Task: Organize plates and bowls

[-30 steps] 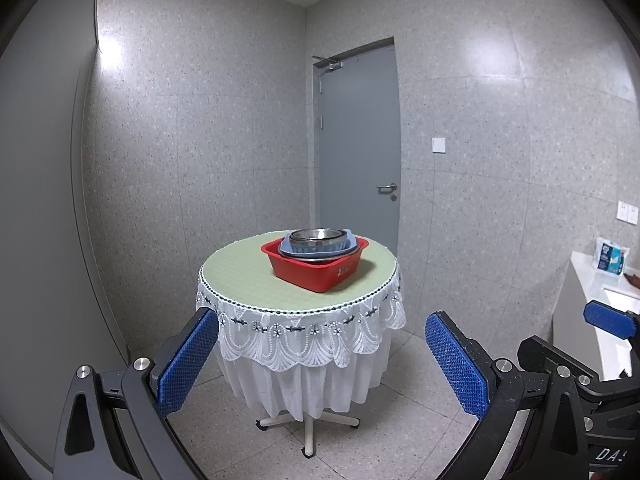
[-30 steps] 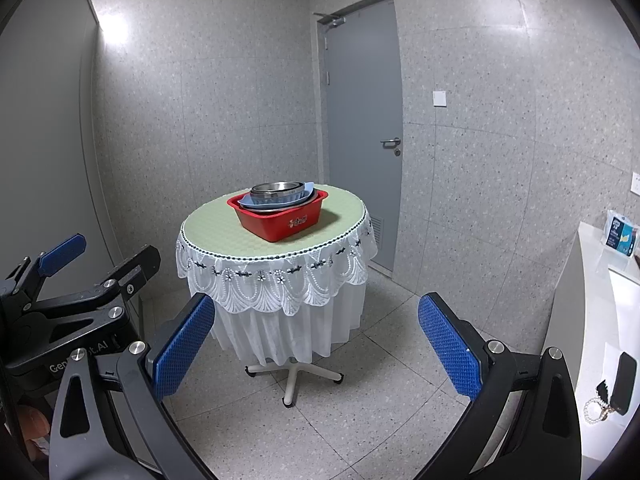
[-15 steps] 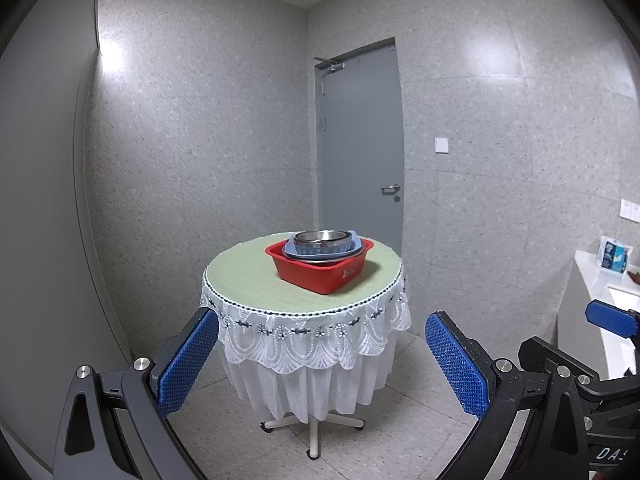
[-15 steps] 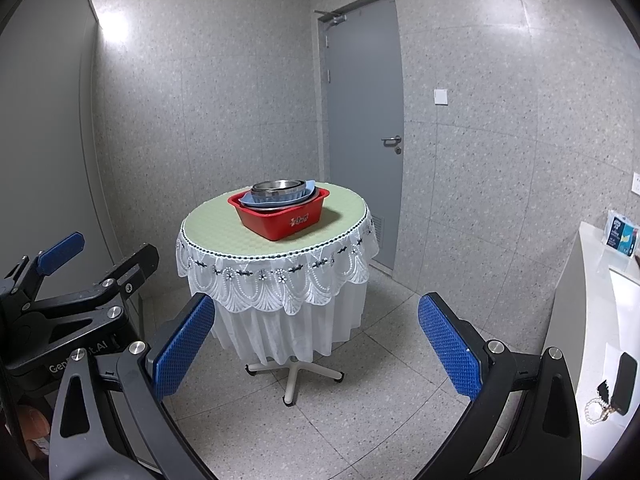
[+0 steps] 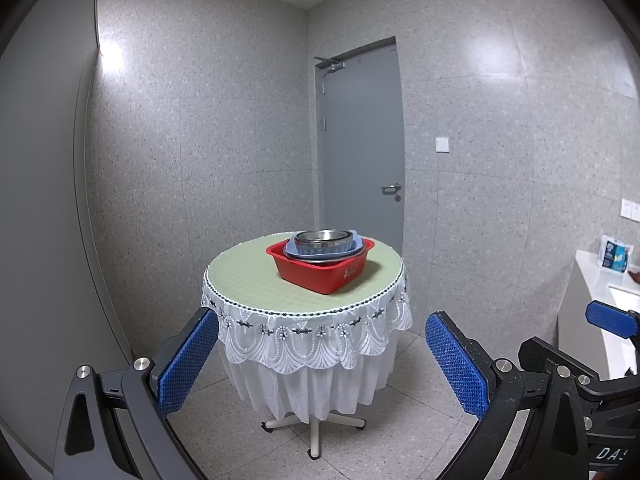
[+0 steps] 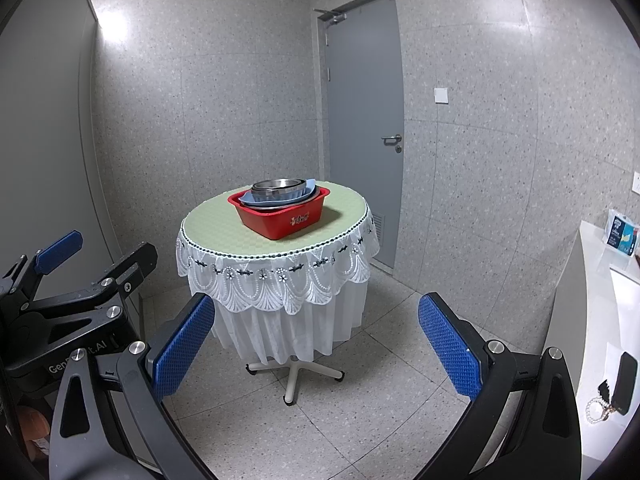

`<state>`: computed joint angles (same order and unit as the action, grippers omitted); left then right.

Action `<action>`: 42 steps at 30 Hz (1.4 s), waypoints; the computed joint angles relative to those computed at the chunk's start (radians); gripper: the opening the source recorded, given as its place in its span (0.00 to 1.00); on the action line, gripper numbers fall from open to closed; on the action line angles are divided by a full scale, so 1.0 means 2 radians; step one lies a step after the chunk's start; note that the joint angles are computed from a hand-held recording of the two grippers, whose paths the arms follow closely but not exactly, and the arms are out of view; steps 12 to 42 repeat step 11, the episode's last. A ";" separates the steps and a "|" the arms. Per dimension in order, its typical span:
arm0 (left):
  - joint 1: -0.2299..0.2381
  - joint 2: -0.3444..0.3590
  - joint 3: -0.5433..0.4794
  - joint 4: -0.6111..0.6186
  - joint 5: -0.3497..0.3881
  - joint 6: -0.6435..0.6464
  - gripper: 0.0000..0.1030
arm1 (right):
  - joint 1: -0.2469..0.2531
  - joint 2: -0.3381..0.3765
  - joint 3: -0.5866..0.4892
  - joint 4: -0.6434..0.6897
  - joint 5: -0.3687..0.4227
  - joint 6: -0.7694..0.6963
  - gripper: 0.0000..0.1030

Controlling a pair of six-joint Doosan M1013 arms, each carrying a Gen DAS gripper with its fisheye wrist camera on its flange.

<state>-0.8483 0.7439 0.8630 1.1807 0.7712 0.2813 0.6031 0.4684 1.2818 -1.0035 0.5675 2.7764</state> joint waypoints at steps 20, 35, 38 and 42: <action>-0.001 0.003 -0.009 -0.005 0.010 0.011 0.99 | -0.001 0.003 -0.006 0.013 0.000 -0.010 1.00; -0.001 0.003 -0.009 -0.005 0.010 0.011 0.99 | -0.001 0.003 -0.006 0.013 0.000 -0.010 1.00; -0.001 0.003 -0.009 -0.005 0.010 0.011 0.99 | -0.001 0.003 -0.006 0.013 0.000 -0.010 1.00; -0.001 0.003 -0.009 -0.005 0.010 0.011 0.99 | -0.001 0.003 -0.006 0.013 0.000 -0.010 1.00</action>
